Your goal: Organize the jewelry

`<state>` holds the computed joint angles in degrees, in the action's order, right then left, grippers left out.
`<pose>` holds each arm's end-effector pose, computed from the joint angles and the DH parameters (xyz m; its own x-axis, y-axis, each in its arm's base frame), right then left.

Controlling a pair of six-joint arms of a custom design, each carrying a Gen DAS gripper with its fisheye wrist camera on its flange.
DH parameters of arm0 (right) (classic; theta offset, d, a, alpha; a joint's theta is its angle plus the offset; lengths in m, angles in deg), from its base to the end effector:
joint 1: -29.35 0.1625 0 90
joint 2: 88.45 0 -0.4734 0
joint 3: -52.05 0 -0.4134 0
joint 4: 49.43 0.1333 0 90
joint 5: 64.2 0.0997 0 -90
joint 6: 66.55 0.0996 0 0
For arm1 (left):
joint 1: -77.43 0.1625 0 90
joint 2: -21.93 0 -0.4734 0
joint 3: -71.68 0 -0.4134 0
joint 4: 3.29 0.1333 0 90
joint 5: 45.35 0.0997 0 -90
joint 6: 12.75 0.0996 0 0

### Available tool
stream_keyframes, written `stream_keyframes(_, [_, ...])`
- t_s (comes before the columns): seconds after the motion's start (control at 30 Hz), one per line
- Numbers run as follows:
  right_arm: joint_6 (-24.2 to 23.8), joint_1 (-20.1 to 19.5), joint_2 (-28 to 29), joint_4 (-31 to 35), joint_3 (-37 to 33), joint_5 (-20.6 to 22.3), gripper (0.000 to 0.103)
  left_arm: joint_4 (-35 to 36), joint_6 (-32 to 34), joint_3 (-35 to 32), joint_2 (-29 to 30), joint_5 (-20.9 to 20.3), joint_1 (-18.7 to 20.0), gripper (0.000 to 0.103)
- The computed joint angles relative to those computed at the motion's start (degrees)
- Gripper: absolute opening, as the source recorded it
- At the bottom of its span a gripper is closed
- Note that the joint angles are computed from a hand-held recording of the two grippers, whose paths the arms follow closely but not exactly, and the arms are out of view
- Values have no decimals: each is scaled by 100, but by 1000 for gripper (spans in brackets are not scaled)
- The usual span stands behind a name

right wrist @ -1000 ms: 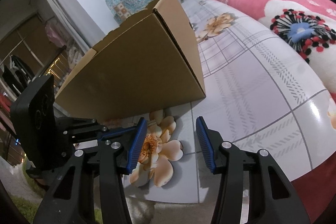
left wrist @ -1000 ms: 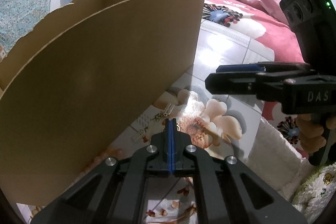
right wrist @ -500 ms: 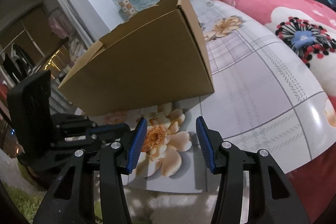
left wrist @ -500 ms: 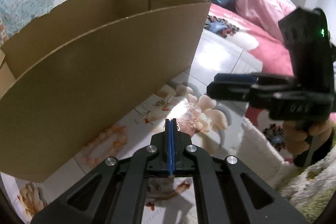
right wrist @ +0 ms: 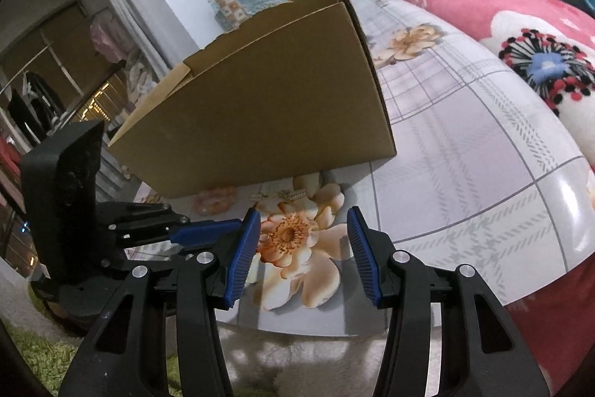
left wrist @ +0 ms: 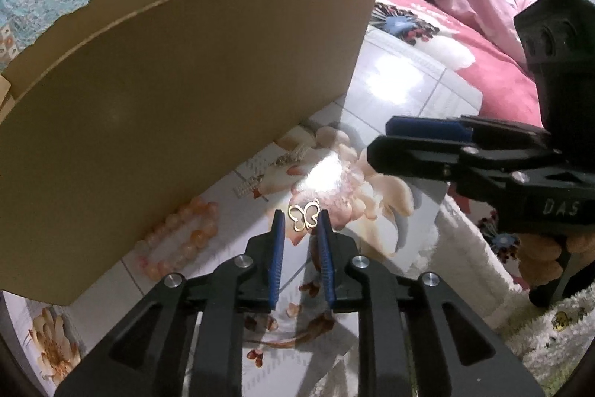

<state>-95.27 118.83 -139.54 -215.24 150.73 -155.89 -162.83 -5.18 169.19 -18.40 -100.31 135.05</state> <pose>0.1239 -0.7122 0.1851 -0.8803 -0.4032 0.2500 -0.4732 0.7838 -0.4022 -0.2139 -0.6930 0.0632 -0.6817 0.4404 -0.5842 0.6183 0.7737 -0.1383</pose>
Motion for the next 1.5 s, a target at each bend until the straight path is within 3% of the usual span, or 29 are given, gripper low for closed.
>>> stream_keyframes(0.2, [-12, -28, -12, -14, 18, 36, 47, -74, 337, -62, 172, 384, -108, 16])
stream_keyframes(0.27, [-10, -35, -17, -23, 24, 41, 47, -9, 360, -110, 195, 371, -108, 11])
stream_keyframes(0.7, [6, -53, -41, -82, 55, 57, 47, -13, 385, -79, 156, 325, -114, 11])
stream_keyframes(0.77, [-4, -54, -49, -81, 55, 52, 47, -57, 408, -41, 125, 303, -122, 6])
stream_keyframes(0.93, [-130, -17, -30, -146, 38, -36, 47, -156, 390, 31, 39, 310, -129, 6])
stream_keyframes(1.23, [-582, 151, 104, -162, -26, -254, 46, -224, 289, 171, -119, 319, -83, 6])
stream_keyframes(1.5, [-1637, 417, 346, -355, 84, -769, 35, -250, 22, 289, -255, 381, 30, 6])
